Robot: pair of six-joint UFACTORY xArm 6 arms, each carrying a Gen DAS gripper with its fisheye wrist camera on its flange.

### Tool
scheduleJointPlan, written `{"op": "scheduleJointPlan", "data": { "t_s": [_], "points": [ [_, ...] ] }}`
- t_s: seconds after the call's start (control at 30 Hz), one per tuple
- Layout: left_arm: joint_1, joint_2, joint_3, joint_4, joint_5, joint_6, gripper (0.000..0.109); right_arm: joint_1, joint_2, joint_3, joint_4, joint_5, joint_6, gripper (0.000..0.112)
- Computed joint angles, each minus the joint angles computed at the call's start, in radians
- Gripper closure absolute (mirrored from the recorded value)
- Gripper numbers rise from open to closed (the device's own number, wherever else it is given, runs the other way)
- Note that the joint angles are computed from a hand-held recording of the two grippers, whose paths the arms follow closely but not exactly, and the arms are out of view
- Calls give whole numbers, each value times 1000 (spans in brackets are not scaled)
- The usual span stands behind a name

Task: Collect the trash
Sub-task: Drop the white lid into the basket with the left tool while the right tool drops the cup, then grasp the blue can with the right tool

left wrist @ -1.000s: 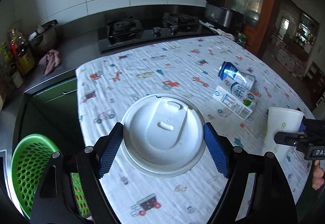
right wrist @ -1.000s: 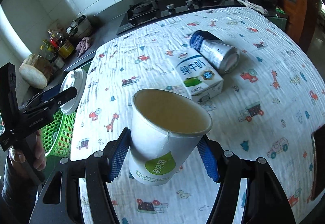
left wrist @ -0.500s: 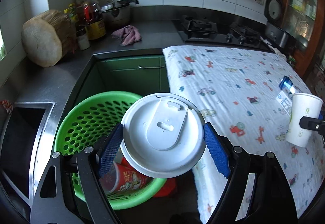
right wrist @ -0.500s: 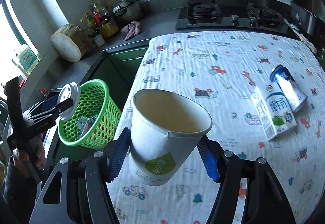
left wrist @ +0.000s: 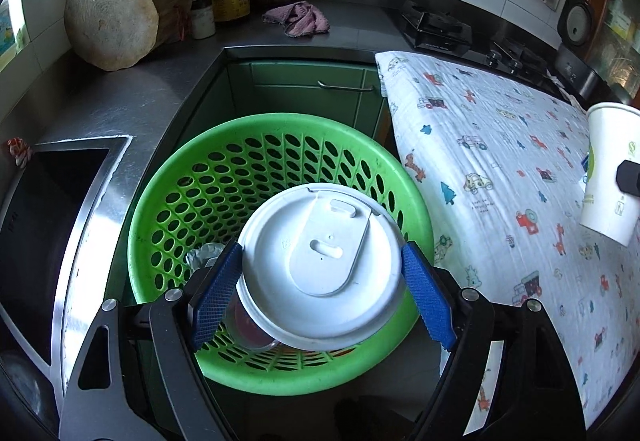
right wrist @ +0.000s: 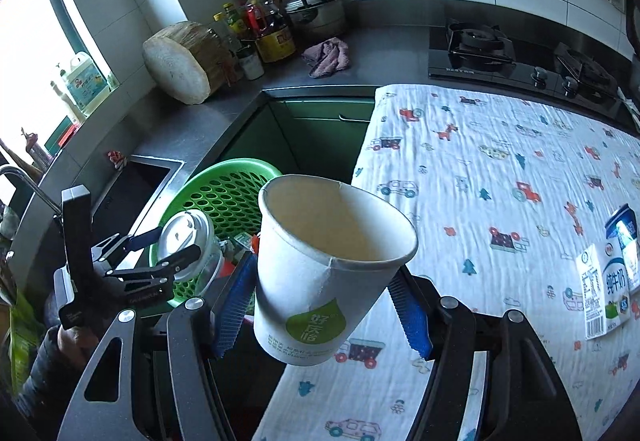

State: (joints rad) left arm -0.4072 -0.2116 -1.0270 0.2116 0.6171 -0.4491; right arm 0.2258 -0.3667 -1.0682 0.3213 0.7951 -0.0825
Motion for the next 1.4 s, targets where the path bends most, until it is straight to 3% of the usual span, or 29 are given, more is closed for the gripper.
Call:
{"op": "scheduleJointPlan", "data": {
  "t_s": [0.47,0.8,0.87,0.97,1.4],
  "points": [
    [73,-70,112,-99,-54,43,22,140,248,-222,-38,-14,17,49],
    [120,-138,161,-87,-48,13,20,200,385,-334,-65,1,33,48],
    [128,-147,167,-87,-48,11,20,208,394,-338,-58,2,30,47],
    [133,-157,171,-80,-43,3,19,214,396,-333,-31,-8,15,35],
    [100,-143,140,-49,-24,-28,19,179,305,-251,-25,-38,-12,29]
  ]
}}
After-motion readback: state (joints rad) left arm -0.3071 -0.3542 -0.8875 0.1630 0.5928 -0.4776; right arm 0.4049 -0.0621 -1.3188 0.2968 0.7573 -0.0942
